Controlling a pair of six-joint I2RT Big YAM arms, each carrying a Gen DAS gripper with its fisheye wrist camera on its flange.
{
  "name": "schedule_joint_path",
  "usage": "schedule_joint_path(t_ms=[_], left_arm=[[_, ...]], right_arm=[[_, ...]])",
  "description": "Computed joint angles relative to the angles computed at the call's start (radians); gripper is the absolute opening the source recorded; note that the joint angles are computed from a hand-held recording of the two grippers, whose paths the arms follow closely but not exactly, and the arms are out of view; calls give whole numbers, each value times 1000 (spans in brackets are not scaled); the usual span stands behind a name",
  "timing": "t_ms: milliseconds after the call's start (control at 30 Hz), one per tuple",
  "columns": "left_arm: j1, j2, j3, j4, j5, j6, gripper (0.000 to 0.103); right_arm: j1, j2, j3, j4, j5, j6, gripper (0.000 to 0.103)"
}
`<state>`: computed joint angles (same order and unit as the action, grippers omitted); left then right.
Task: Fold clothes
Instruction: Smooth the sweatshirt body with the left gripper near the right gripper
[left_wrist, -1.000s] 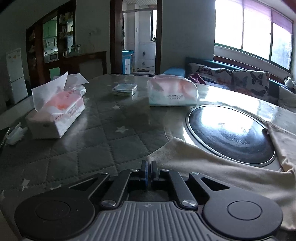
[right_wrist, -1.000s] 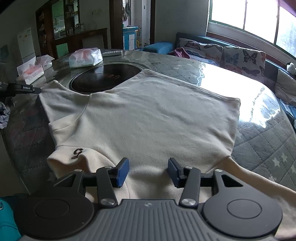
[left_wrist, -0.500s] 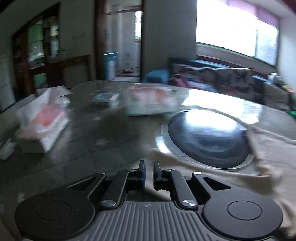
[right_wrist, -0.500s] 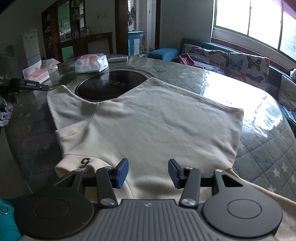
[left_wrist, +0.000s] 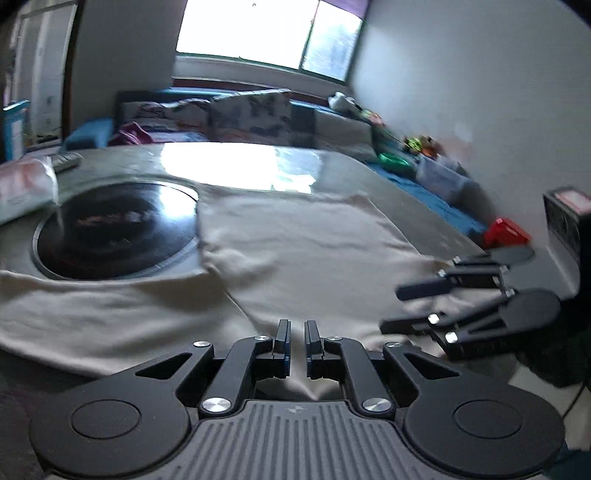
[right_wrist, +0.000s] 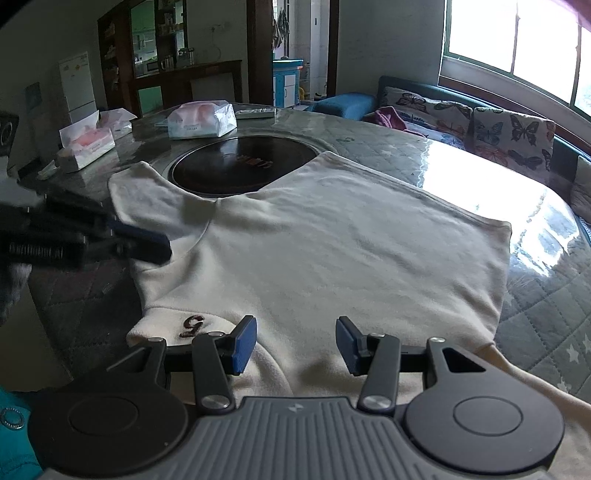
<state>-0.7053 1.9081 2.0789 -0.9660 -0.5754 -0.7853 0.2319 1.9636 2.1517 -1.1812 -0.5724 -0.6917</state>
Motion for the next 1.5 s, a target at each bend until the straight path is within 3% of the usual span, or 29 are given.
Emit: schedule_joint_path(t_ms=[167, 400, 733, 933, 1033, 1233, 1367, 1500], left_arm=[[2, 6, 2, -74, 12, -14, 7], [8, -27, -41, -79, 29, -7, 8], [71, 68, 126, -58, 21, 33, 8], [123, 151, 232, -102, -1, -32, 8], [135, 166, 246, -157, -2, -84, 8], [137, 114, 158, -117, -4, -98, 8], [146, 139, 205, -91, -5, -63, 9], [167, 192, 289, -139, 0, -76, 9]], right_arm=[[-2, 1, 0, -9, -2, -10, 48], [-5, 4, 8, -10, -17, 0, 48], [-9, 24, 31, -30, -29, 1, 48], [-9, 34, 40, -35, -36, 12, 49], [-10, 38, 46, -40, -39, 15, 49], [-11, 47, 62, -57, -43, 8, 49], [-12, 49, 65, -59, -44, 10, 49], [-12, 49, 66, -58, -47, 15, 49]])
